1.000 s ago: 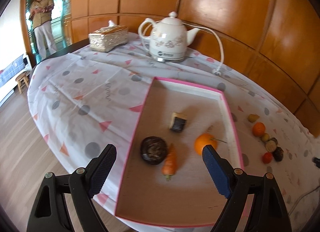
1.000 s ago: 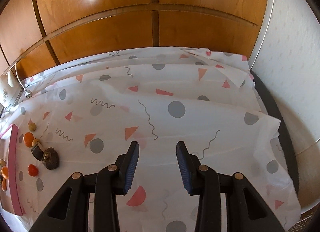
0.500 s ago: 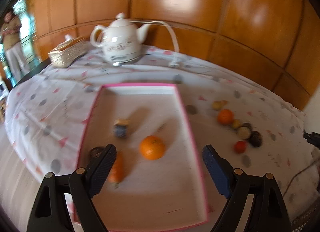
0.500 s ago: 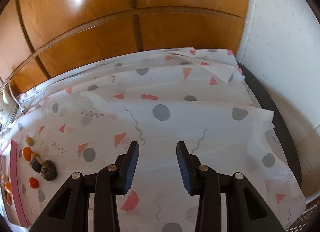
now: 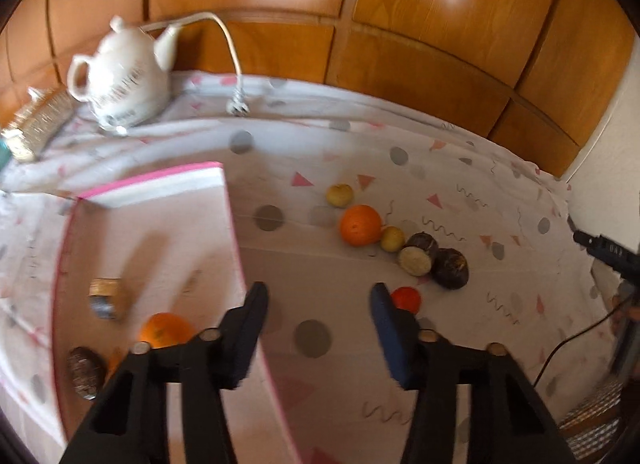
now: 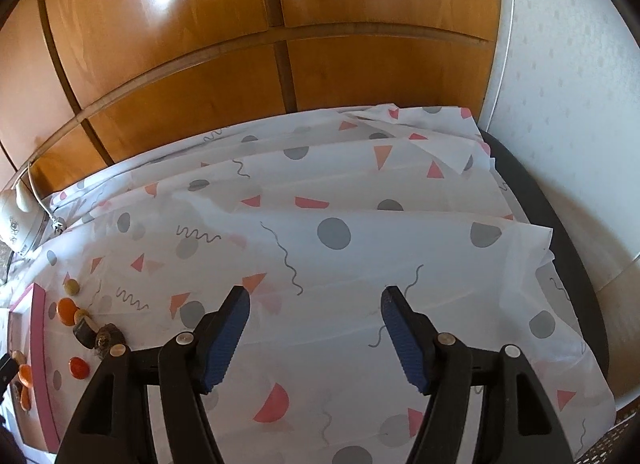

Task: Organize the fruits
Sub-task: 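Reach the left gripper to the small yellow potato and close on it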

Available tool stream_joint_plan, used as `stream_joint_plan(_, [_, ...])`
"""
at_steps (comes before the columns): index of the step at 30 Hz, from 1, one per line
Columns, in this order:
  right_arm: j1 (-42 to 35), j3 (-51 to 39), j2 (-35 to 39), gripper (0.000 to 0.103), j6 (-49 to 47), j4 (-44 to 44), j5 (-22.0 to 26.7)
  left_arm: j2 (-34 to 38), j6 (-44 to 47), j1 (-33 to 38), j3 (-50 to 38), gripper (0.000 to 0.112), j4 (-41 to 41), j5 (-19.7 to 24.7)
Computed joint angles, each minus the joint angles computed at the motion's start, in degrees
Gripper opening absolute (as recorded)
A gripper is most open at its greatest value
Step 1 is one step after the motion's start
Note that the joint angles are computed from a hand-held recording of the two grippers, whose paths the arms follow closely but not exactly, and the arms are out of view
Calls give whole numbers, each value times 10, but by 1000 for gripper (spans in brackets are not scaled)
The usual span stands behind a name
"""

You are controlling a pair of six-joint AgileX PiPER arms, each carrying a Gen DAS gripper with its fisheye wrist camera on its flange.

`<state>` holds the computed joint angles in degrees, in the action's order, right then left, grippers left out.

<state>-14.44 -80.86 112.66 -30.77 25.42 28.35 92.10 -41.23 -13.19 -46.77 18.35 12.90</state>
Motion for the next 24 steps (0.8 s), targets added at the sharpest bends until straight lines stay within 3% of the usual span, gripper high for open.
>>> stream_joint_plan(5, [8, 5, -3, 69, -10, -3, -1, 66, 88, 9, -83, 45, -80, 14])
stream_joint_plan(12, [16, 9, -3, 69, -17, -11, 0, 181, 225, 35, -228, 45, -217, 71])
stream_joint_plan(24, [15, 5, 3, 69, -16, -8, 9, 347, 226, 40, -467, 42, -214, 203])
